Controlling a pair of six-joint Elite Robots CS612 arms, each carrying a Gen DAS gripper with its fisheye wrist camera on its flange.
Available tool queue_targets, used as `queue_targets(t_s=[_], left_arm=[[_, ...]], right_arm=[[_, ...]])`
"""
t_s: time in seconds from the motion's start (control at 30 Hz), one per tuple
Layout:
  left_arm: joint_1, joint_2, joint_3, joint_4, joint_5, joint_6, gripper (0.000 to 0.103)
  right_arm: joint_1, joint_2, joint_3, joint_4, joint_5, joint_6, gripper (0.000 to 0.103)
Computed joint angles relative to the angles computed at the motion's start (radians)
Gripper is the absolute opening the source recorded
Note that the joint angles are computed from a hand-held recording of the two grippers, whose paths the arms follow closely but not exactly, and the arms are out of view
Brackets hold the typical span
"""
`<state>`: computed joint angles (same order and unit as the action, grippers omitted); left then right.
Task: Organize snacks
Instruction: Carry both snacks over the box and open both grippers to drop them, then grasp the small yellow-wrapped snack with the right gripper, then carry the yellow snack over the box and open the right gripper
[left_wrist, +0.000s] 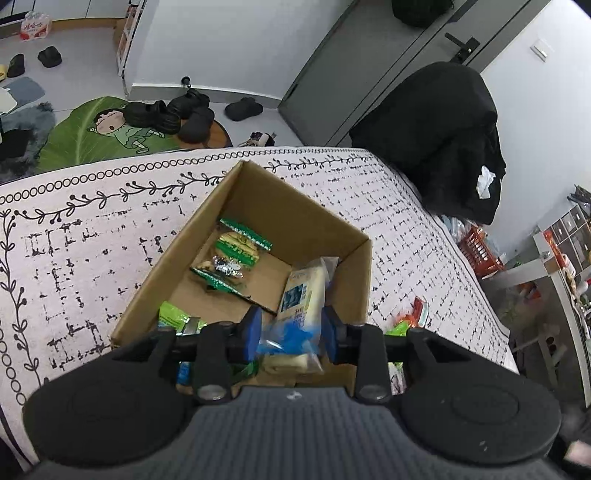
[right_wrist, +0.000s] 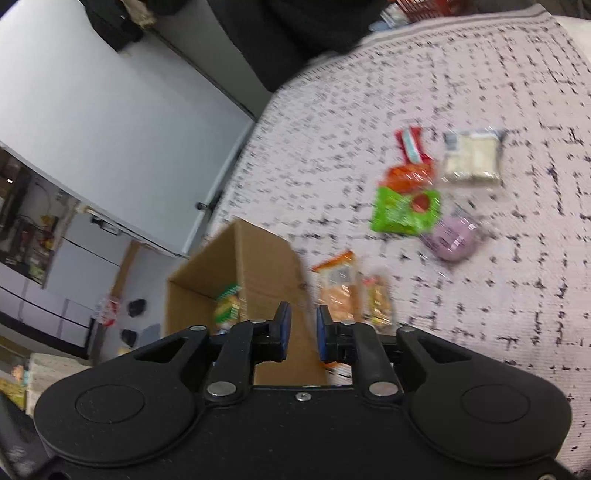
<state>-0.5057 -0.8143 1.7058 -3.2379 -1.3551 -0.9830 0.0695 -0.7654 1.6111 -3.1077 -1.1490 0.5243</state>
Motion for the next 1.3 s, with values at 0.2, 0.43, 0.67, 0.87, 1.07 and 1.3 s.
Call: queue_targets(t_s=[0.2, 0.43, 0.67, 0.87, 1.07, 1.3], left_arm=[[-0.004, 0.001, -0.004, 0.013, 0.01, 0.003, 0.038], [-0.009, 0.004, -0.012, 0.045, 0.033, 0.016, 0.048], [-0.009, 0.007, -0.017, 0.059, 0.039, 0.005, 0.053], [-0.006, 0.008, -0.018, 0.062, 0.025, 0.006, 0.055], [-0.006, 0.003, -0.012, 0.055, 0.028, -0.006, 0.055], [-0.006, -0.005, -0.003, 0.04, 0.041, -0.011, 0.056]], right_arm=[[0.009, 0.024, -0.025, 0.026, -0.071, -0.028, 0.034], [0.016, 0.052, -0.06, 0.077, -0.107, -0.075, 0.034], [0.04, 0.069, -0.084, 0.134, -0.202, -0.175, 0.034], [0.039, 0.063, -0.074, 0.127, -0.177, -0.199, 0.018], [0.036, 0.039, -0.052, 0.056, -0.156, -0.192, 0.017], [0.034, 0.017, -0.043, -0.037, -0.113, -0.157, 0.017]])
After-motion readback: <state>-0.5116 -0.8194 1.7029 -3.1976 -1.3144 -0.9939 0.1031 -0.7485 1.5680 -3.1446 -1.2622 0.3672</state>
